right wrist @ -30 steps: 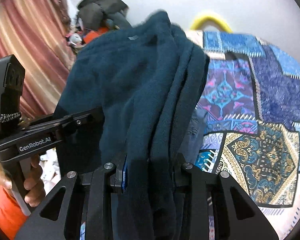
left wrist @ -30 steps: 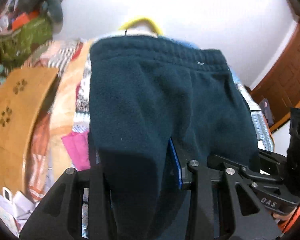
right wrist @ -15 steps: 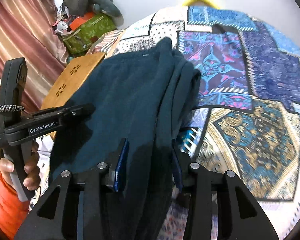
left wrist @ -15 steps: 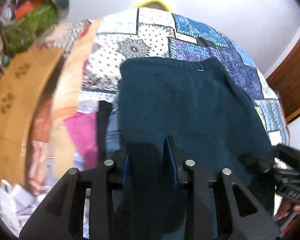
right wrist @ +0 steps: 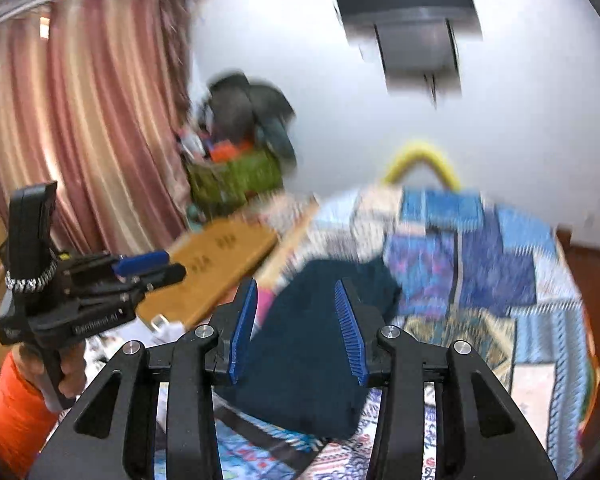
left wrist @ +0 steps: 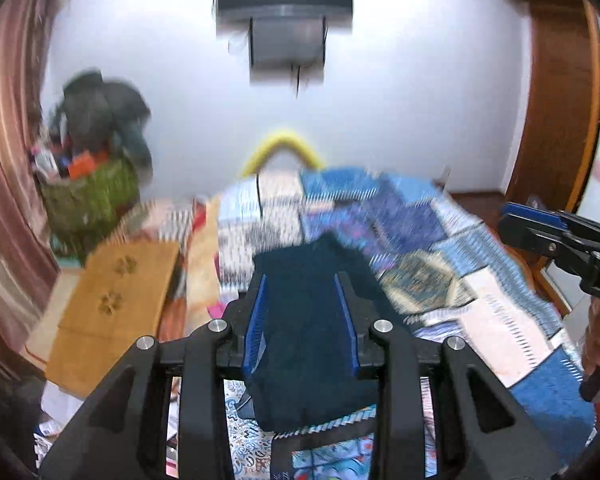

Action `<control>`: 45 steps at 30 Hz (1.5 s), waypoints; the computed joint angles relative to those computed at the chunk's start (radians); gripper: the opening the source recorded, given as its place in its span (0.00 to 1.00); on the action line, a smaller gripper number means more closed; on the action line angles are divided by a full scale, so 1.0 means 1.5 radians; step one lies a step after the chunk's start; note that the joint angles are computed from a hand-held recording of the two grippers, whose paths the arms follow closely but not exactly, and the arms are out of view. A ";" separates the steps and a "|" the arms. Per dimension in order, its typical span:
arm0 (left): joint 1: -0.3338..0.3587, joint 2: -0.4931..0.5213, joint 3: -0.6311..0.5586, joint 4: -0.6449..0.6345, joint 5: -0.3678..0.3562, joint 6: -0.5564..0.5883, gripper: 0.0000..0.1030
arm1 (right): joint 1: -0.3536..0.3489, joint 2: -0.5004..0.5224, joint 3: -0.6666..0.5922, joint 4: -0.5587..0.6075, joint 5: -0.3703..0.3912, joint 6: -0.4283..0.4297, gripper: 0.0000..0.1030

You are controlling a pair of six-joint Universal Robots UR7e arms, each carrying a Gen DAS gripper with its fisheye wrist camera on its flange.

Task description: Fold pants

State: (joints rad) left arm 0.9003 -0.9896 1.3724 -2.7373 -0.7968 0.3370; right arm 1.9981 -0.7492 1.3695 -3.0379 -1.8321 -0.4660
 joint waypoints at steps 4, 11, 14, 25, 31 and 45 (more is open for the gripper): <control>-0.063 -0.063 0.112 -0.180 0.031 0.065 0.47 | 0.028 -0.055 0.102 -0.103 0.031 -0.017 0.37; -0.140 -0.132 0.243 -0.368 0.071 0.123 0.58 | 0.068 -0.075 0.208 -0.279 -0.006 -0.057 0.37; -0.156 -0.144 0.272 -0.408 0.087 0.126 0.83 | 0.079 -0.075 0.227 -0.321 -0.022 -0.059 0.53; -0.170 -0.171 0.319 -0.421 0.102 0.096 1.00 | 0.100 -0.049 0.223 -0.415 -0.099 -0.095 1.00; -0.175 -0.181 0.329 -0.404 0.103 0.063 1.00 | 0.099 -0.054 0.230 -0.410 -0.104 -0.089 1.00; -0.173 -0.181 0.334 -0.405 0.102 0.064 1.00 | 0.095 -0.059 0.247 -0.421 -0.110 -0.079 1.00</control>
